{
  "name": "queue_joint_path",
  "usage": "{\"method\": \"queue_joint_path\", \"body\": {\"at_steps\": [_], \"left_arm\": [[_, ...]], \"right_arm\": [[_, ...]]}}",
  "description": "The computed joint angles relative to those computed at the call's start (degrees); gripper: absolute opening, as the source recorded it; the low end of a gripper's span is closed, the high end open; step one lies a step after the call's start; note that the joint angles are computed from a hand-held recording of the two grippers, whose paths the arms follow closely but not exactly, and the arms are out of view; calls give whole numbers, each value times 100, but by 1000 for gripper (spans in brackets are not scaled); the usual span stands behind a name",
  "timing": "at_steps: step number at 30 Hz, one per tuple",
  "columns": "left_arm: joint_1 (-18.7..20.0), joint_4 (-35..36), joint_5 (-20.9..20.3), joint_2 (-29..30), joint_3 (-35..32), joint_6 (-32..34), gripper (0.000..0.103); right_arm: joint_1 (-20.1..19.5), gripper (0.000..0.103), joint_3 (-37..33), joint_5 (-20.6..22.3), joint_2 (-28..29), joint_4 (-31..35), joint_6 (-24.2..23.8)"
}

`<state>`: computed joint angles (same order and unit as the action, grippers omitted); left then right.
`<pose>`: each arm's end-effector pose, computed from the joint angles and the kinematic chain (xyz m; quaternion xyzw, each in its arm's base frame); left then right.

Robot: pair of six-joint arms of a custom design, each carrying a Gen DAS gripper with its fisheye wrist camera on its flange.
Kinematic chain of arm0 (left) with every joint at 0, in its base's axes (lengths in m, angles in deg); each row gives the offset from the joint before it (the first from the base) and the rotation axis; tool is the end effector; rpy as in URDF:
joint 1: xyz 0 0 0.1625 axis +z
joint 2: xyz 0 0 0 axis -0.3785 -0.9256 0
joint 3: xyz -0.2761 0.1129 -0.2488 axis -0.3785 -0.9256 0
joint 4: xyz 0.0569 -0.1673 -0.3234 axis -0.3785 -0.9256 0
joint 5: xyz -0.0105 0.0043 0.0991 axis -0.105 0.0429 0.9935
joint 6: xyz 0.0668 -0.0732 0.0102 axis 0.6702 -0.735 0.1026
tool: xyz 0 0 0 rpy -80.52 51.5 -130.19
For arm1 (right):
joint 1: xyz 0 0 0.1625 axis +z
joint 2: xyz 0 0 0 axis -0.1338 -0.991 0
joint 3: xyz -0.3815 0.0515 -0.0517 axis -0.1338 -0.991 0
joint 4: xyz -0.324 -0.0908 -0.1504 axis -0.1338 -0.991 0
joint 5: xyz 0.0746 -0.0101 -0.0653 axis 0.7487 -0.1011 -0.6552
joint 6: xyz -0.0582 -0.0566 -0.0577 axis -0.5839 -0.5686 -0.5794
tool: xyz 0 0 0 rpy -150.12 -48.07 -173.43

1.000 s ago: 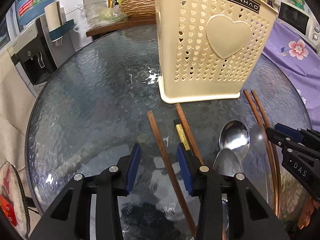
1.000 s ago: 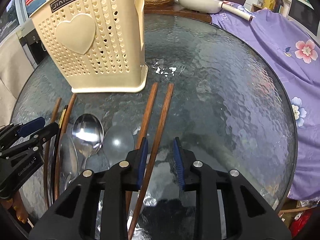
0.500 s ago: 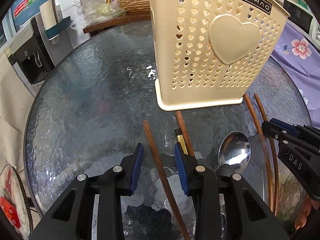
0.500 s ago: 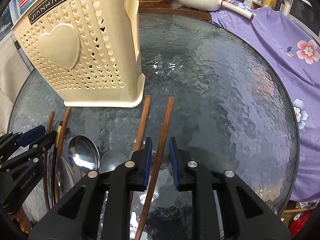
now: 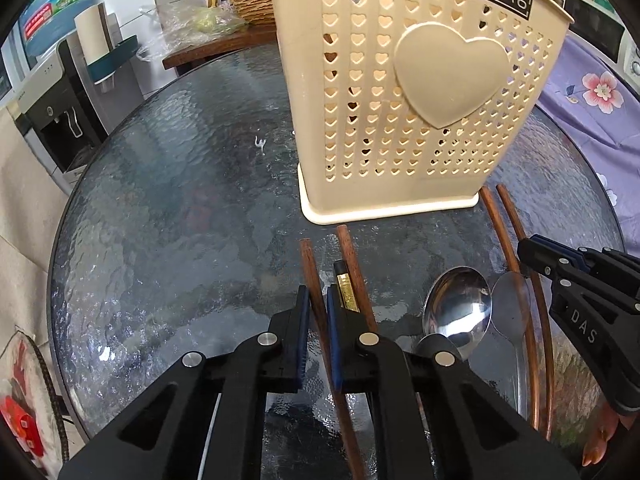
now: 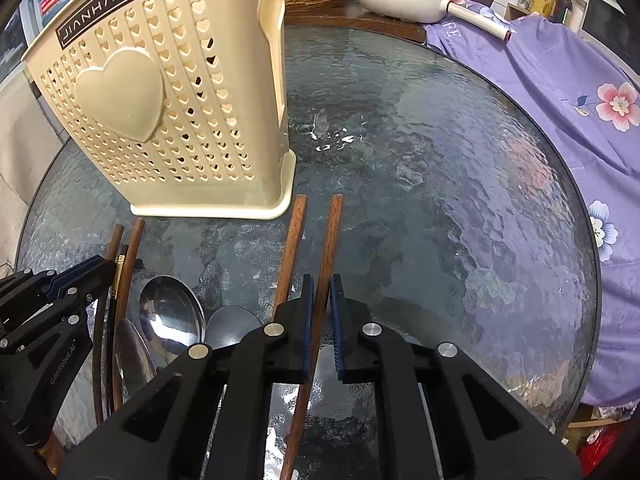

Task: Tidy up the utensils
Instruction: 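Grasp another brown chopstick with the left tool while the right tool grasps one, then lift both chopsticks and carry them over the cream holder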

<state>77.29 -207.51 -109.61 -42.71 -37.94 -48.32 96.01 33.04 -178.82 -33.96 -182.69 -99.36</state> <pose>-0.2912 -0.7726 -0.0337 0.2447 0.8863 -0.2017 0.3374 0.0480 -0.7867 0.2037 0.0284 -0.8816 0.2878 0.3731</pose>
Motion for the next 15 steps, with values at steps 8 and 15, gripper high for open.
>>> {"method": "queue_joint_path", "body": {"at_steps": [8,15], "left_arm": [[49,-157,-114,-112,151,-57,7],[105,-454,-258,-321,419,-90,7]], "right_arm": [[-105,7,368,388,-214,-289,44],[-144,7,678,728,-404,-605,15]]}}
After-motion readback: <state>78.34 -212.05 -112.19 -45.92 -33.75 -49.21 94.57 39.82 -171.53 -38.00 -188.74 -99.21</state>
